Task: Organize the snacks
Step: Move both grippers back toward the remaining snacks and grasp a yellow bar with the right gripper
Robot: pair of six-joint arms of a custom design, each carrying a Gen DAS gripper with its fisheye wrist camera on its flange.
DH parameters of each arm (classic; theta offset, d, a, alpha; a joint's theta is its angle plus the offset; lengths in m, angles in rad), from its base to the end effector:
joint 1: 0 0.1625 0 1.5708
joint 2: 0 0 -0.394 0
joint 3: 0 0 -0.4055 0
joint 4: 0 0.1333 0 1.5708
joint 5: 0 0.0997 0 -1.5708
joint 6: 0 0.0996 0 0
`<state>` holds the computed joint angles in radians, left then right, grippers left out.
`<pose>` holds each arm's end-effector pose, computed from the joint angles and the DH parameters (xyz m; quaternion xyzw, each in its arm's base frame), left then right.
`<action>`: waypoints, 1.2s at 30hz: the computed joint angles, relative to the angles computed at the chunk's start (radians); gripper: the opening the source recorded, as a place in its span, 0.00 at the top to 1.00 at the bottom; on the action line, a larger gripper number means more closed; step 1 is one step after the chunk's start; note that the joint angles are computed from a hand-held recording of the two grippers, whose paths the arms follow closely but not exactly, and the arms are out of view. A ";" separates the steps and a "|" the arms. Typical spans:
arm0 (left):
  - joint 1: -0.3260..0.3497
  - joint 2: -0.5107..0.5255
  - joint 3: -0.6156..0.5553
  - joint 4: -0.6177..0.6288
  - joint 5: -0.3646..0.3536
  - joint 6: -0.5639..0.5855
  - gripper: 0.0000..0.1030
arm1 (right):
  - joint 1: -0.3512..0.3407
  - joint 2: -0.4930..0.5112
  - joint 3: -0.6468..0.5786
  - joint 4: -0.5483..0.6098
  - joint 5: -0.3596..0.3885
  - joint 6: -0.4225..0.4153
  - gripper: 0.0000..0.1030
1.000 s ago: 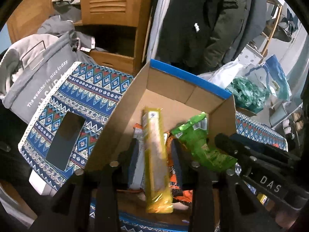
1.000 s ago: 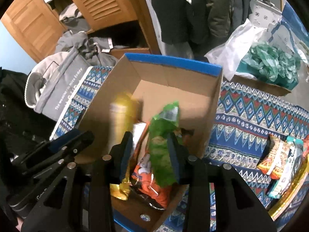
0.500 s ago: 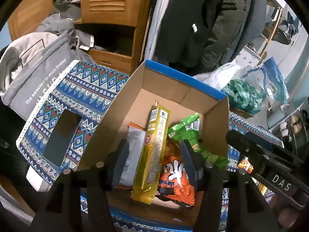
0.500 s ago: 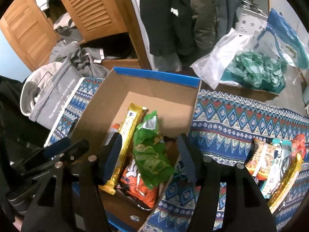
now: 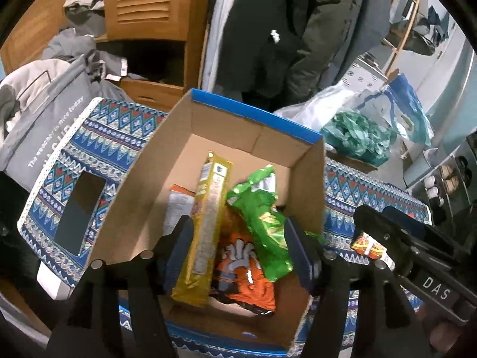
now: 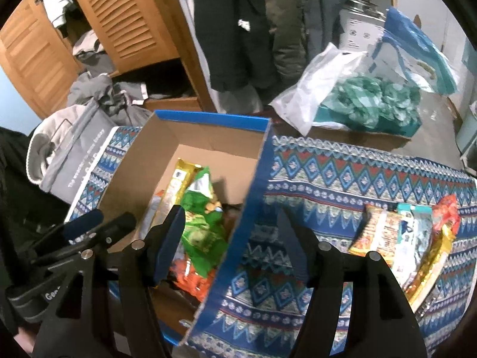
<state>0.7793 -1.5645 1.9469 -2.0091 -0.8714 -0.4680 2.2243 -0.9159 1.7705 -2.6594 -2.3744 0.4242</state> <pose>-0.2045 -0.4795 0.3347 0.1418 0.9284 -0.2229 0.2613 0.4254 -0.4542 0.1250 0.0592 -0.9133 0.2915 0.2782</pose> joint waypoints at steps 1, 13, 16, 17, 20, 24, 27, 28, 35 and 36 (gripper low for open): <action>-0.004 0.003 0.000 0.000 -0.008 0.000 0.37 | -0.001 -0.012 0.012 0.003 -0.005 0.007 0.36; -0.058 0.043 0.011 0.008 -0.052 -0.008 0.29 | -0.013 -0.149 0.148 0.040 -0.062 0.113 0.36; -0.073 0.056 0.014 0.011 -0.057 -0.010 0.29 | -0.020 -0.192 0.186 0.059 -0.075 0.153 0.36; -0.077 0.061 0.015 0.013 -0.059 -0.012 0.29 | -0.023 -0.209 0.201 0.066 -0.080 0.167 0.36; -0.089 0.074 0.015 0.019 -0.076 -0.017 0.29 | -0.031 -0.252 0.242 0.074 -0.093 0.196 0.36; -0.108 0.088 0.020 0.020 -0.088 -0.013 0.29 | -0.042 -0.320 0.303 0.098 -0.111 0.237 0.36; -0.125 0.099 0.024 0.019 -0.095 -0.010 0.29 | -0.054 -0.376 0.349 0.138 -0.128 0.279 0.36; -0.128 0.101 0.025 0.020 -0.097 -0.010 0.29 | -0.057 -0.390 0.360 0.147 -0.129 0.291 0.36; -0.157 0.139 0.025 0.027 -0.116 -0.012 0.29 | -0.086 -0.512 0.446 0.187 -0.142 0.363 0.36; -0.162 0.145 0.026 0.026 -0.118 -0.010 0.29 | -0.088 -0.527 0.454 0.191 -0.143 0.368 0.36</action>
